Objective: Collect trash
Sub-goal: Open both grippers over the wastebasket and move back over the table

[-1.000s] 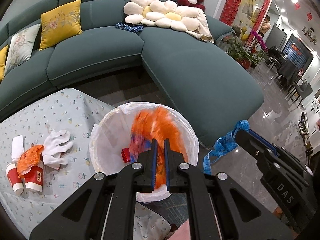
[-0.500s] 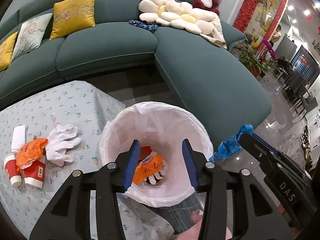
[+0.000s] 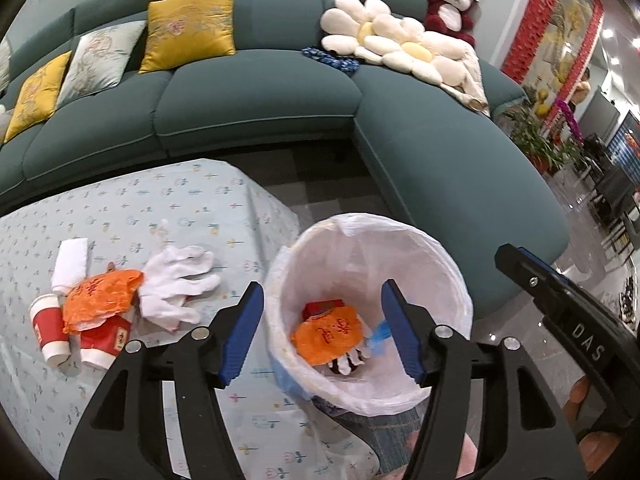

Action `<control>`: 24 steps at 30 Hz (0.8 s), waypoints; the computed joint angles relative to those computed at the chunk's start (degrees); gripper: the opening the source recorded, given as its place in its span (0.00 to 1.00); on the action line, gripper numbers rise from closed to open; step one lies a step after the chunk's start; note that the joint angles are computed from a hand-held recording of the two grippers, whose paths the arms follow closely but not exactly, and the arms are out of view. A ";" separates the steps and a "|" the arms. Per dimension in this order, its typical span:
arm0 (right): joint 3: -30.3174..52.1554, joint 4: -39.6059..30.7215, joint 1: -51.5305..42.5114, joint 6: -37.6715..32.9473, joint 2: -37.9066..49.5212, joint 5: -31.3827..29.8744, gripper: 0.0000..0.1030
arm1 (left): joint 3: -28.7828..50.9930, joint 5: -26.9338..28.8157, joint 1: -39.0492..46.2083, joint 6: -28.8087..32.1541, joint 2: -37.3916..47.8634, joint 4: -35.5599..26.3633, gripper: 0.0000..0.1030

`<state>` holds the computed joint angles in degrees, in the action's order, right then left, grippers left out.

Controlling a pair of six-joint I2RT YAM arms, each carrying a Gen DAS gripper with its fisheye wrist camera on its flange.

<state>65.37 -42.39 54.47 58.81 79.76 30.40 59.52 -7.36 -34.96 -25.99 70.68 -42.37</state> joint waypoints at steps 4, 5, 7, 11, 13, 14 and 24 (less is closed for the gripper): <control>2.10 -1.45 1.34 0.69 1.00 1.82 0.44 | -1.33 -0.23 2.24 0.05 -2.44 -0.82 0.70; 3.10 -2.24 1.82 0.78 1.45 2.36 0.45 | -1.66 0.28 3.07 0.29 -3.24 -1.16 0.70; 5.01 -3.35 2.41 0.69 2.33 2.70 0.45 | -2.08 0.73 4.26 0.64 -4.44 -1.80 0.70; 7.82 -4.79 4.43 1.95 3.45 4.14 0.52 | -3.81 1.58 7.68 2.25 -8.49 -3.29 0.70; 9.24 -5.61 5.44 2.60 4.41 4.63 0.53 | -4.51 2.40 10.09 3.43 -10.11 -4.14 0.70; 10.19 -6.08 5.97 2.91 5.15 4.74 0.53 | -4.73 2.80 11.09 3.77 -10.63 -4.45 0.70; 20.40 -9.34 11.83 4.36 14.46 4.85 0.59 | -9.53 10.03 28.52 12.70 -18.93 -8.49 0.70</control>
<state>85.77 -51.73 66.30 63.17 94.21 35.25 50.00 2.67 -6.43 -13.29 51.76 -50.86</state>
